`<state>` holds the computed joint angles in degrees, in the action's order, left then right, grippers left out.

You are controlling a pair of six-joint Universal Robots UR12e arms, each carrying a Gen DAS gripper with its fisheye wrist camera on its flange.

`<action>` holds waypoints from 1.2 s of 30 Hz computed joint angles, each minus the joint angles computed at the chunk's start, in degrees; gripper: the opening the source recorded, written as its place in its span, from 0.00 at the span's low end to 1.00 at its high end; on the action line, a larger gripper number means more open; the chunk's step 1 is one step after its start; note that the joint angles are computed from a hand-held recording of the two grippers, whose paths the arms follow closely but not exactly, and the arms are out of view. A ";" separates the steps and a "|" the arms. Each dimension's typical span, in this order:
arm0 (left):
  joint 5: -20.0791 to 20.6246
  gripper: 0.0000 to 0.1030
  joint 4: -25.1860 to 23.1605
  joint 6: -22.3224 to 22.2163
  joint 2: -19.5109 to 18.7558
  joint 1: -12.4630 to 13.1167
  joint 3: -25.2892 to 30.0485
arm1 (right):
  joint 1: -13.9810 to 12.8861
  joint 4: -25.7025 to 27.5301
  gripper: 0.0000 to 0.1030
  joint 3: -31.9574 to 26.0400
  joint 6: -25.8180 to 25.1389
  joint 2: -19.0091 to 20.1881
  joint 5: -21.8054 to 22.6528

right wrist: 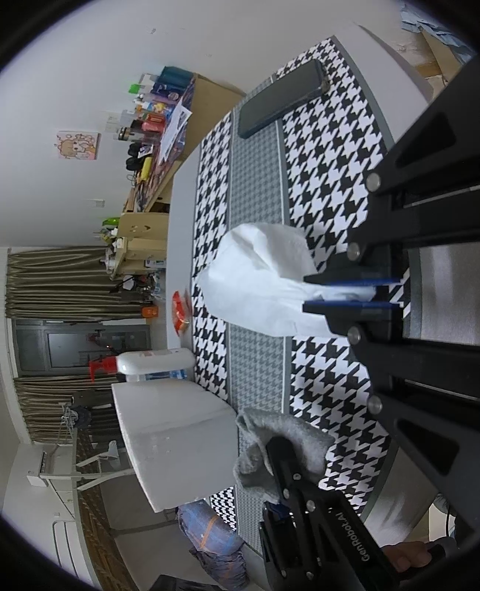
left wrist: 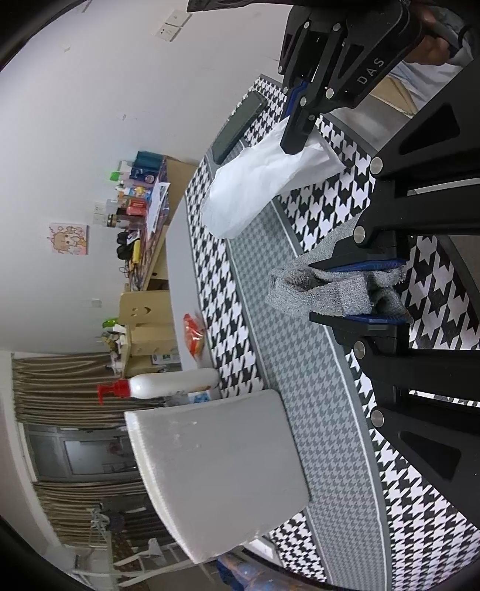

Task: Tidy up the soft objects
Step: 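Lift the sock and tissue and carry both toward the white foam box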

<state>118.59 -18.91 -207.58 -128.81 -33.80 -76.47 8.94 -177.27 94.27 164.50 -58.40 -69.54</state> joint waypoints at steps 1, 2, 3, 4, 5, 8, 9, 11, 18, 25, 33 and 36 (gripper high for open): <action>0.11 0.19 0.21 0.17 0.03 0.01 0.01 | -0.01 -0.19 0.08 0.05 0.00 -0.07 0.05; 0.20 0.19 0.51 0.32 0.08 0.02 -0.04 | -0.02 -0.43 0.08 0.06 0.01 -0.08 0.11; 0.37 0.19 0.69 0.45 0.10 0.01 0.00 | -0.02 -0.67 0.08 0.06 0.03 -0.13 0.18; 0.48 0.19 0.81 0.56 0.11 0.02 0.04 | -0.02 -0.80 0.08 -0.01 0.12 -0.13 0.25; 0.63 0.19 0.99 0.64 0.14 0.02 0.06 | -0.03 -0.94 0.08 -0.06 0.23 -0.14 0.31; 1.13 0.19 1.75 1.03 0.27 0.02 -0.01 | -0.01 -1.61 0.08 -0.17 0.39 -0.14 0.29; 1.33 0.19 1.92 1.11 0.31 0.04 -0.01 | -0.02 -1.74 0.08 -0.21 0.46 -0.14 0.40; 1.70 0.19 2.20 1.30 0.41 0.06 -0.10 | 0.01 -1.96 0.08 -0.23 0.53 -0.20 0.51; 3.10 0.19 3.44 2.23 0.71 0.08 -0.14 | -0.08 -2.93 0.08 -0.51 0.84 -0.29 1.36; 4.03 0.19 4.75 3.19 0.99 0.16 -0.03 | -0.02 -4.07 0.08 -0.87 0.97 -0.32 2.07; 4.99 0.19 6.32 4.68 1.33 0.18 -0.17 | 0.07 -5.25 0.08 -1.74 0.99 -0.10 3.29; 5.29 0.19 6.68 5.09 1.43 0.22 -0.17 | 0.19 -5.64 0.08 -1.86 1.05 -0.08 3.46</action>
<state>123.88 -12.22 -202.50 -127.38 -33.58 -76.64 9.13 -182.91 92.41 165.55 -58.48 -66.08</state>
